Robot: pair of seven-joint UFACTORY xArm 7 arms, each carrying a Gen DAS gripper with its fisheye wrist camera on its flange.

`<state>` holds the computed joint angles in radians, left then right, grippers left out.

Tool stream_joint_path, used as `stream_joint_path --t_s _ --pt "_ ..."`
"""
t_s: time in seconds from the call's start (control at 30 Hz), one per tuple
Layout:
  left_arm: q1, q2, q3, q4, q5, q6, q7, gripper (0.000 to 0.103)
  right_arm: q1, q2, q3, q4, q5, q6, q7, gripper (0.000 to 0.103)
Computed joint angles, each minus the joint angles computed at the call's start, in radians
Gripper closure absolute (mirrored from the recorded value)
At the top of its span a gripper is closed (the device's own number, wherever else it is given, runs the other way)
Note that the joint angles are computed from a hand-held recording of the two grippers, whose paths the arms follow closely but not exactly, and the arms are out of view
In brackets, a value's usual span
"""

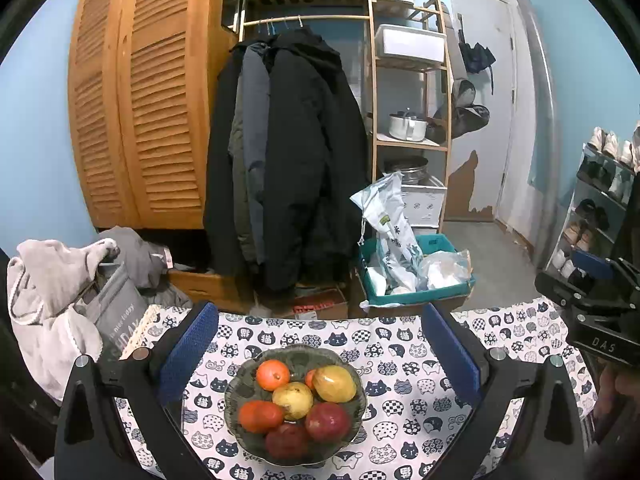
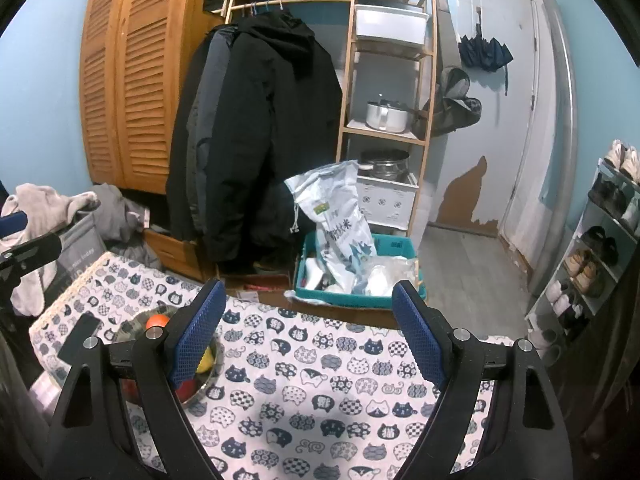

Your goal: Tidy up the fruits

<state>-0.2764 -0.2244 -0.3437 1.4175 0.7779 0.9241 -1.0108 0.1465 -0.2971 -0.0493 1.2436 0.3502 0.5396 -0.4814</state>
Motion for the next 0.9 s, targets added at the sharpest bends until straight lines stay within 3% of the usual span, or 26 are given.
stream_joint_path --t_s 0.47,0.9 --pt "-0.007 0.008 0.004 0.02 -0.024 0.029 -0.005 0.001 0.0 -0.001 -0.001 0.001 0.003 -0.002 -0.005 0.019" --pt "-0.018 0.016 -0.003 0.041 0.02 0.081 -0.031 0.001 0.0 -0.002 -0.002 0.0 0.005 -0.002 -0.008 0.019"
